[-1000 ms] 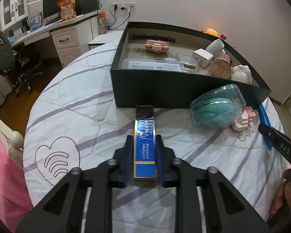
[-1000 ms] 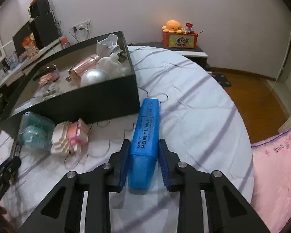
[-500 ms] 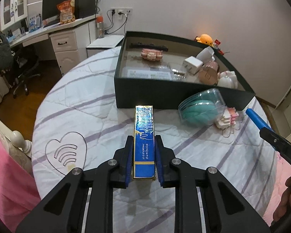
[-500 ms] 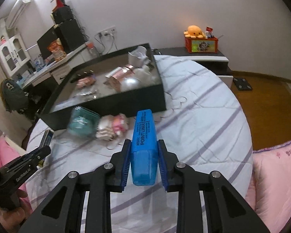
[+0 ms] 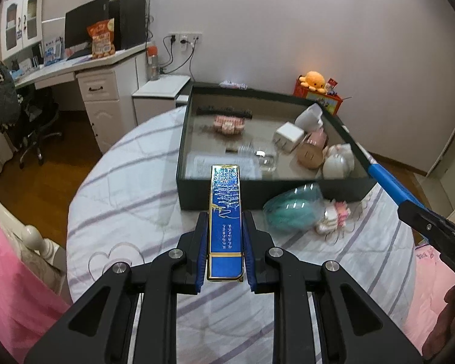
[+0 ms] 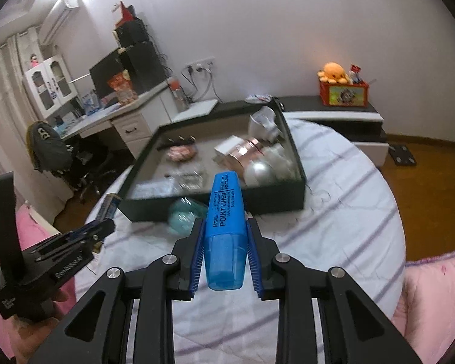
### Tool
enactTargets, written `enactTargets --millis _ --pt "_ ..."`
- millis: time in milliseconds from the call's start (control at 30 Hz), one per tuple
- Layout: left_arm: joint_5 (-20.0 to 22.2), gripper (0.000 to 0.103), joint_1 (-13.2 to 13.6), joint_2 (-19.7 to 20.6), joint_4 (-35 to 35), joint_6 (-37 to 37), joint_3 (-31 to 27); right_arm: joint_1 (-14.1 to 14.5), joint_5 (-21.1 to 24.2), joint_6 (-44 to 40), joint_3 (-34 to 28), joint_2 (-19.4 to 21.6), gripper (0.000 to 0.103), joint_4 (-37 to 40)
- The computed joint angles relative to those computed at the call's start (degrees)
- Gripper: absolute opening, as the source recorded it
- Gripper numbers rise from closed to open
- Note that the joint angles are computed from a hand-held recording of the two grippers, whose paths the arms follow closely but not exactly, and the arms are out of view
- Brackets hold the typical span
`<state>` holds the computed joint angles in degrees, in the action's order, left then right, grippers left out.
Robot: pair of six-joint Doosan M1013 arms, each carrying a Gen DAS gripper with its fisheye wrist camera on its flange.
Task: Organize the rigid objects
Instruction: 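Lower the blue-gold box and highlighter into the black box, open grippers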
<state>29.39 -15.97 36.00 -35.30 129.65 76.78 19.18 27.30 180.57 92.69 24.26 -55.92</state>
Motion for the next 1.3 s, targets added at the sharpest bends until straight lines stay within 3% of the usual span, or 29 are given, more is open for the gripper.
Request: enactTargets --millis 267,500,733,967,1033,1067,1100,1167,1233,1300 --pt "0.7 0.020 -0.8 1.8 -1.6 0.6 -5.4 -1.5 -0.6 -4.9 -4.5 1.9 0.027 0.2" --pt "2.9 0.020 -1.9 5.7 1.9 -3.3 -12.7 -3.6 -1.2 -15.6 -10.2 5.4 0.027 7.8" --pt "8.1 0.020 -2.9 11.5 8.1 -9.8 -21.5 -5.9 0.1 -31.6 -16.7 10.5 0.027 21.9" --pt "15.5 0.021 -3.7 17.9 14.8 -16.9 -30.9 -6.7 3.5 -41.5 -21.2 14.0 0.027 29.1" --pt "15.9 0.021 -3.9 18.8 16.6 -18.3 -32.1 -6.6 4.8 -43.0 -22.1 14.7 0.028 29.3" --pt "16.0 0.023 -4.0 19.0 17.2 -18.7 -32.5 -6.5 5.3 -43.7 -22.4 14.9 0.028 29.5" --pt "15.7 0.034 -4.1 19.1 18.2 -19.4 -32.5 -6.4 5.8 -44.2 -22.6 15.2 0.028 29.3" --pt "13.9 0.050 -4.3 18.6 21.0 -21.6 -31.6 -6.2 7.1 -44.0 -23.0 15.4 0.034 27.9" --pt "12.5 0.063 -4.1 18.2 22.7 -23.4 -31.0 -6.2 6.7 -42.5 -22.5 15.1 0.046 26.7" --pt "13.5 0.062 -3.2 18.0 18.1 -20.8 -30.9 -6.2 6.1 -39.4 -21.5 14.4 0.074 24.3"
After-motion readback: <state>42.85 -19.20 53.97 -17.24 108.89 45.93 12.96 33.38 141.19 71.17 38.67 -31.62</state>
